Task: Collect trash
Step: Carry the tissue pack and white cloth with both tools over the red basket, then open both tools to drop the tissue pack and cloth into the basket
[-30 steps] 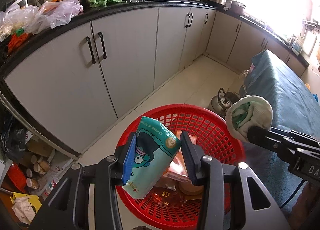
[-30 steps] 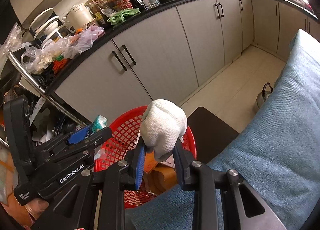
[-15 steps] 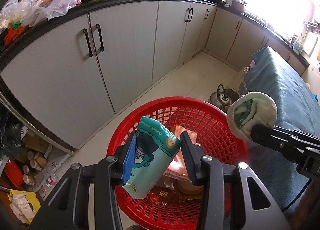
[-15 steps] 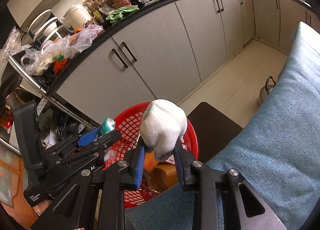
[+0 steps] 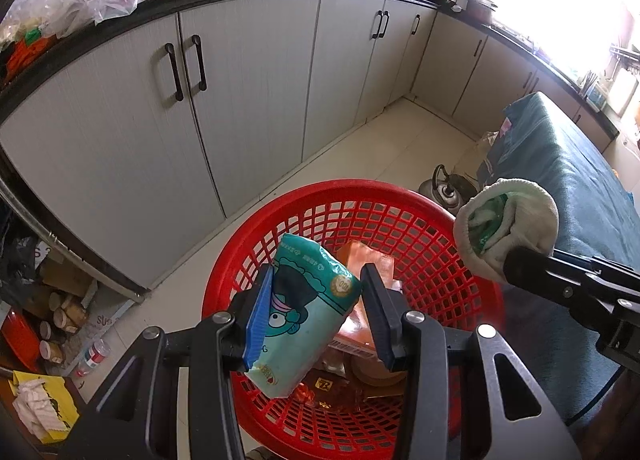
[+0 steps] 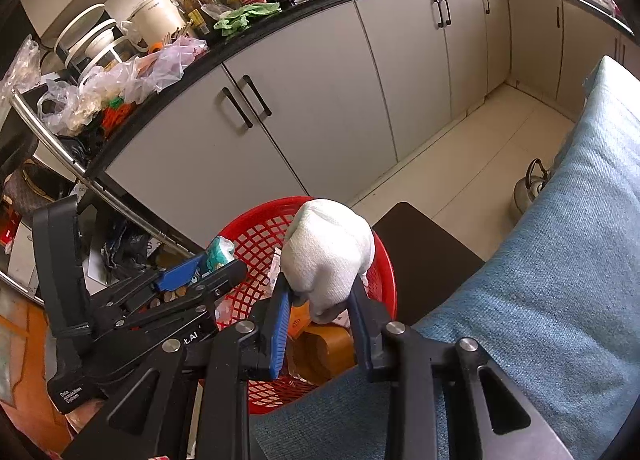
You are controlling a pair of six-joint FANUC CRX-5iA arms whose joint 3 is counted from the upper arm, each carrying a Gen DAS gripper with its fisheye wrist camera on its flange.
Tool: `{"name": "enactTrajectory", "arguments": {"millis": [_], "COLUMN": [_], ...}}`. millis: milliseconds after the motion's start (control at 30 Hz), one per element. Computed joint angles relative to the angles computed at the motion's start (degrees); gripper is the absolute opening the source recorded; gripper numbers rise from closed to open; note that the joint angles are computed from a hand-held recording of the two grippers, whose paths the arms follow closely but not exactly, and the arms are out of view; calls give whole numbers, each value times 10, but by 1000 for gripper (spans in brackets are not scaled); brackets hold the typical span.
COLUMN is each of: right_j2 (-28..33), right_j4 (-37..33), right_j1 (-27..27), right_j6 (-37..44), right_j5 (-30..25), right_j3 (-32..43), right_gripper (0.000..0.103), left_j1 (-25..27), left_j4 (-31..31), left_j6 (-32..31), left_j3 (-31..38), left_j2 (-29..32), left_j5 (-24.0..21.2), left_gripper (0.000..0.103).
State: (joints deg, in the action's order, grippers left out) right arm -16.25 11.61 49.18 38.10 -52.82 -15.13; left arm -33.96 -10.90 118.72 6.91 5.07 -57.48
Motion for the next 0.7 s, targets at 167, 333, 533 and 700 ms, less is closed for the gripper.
{"name": "enactTrajectory", "arguments": {"millis": [167,333,533,700], "right_j2": [2,2,2,4], "right_j4": [4,4,5,6], "right_j1": [3,4,4,5], "right_j6": [1,3,4,4], "right_j5": [-2,-2,-3,-4], "right_j3": [1,-1,-1,0], "right_gripper": [31,31,31,31], "left_j1": [1,4,5,6], "left_j4": [4,10,14,16], "left_j6": [0,-3,-3,-4], "left_j3": [-2,-7,-12,-15], "left_j2": [3,4,2,1], "left_j5": [3,6,11,14], "left_gripper": [42,42,43,43]}}
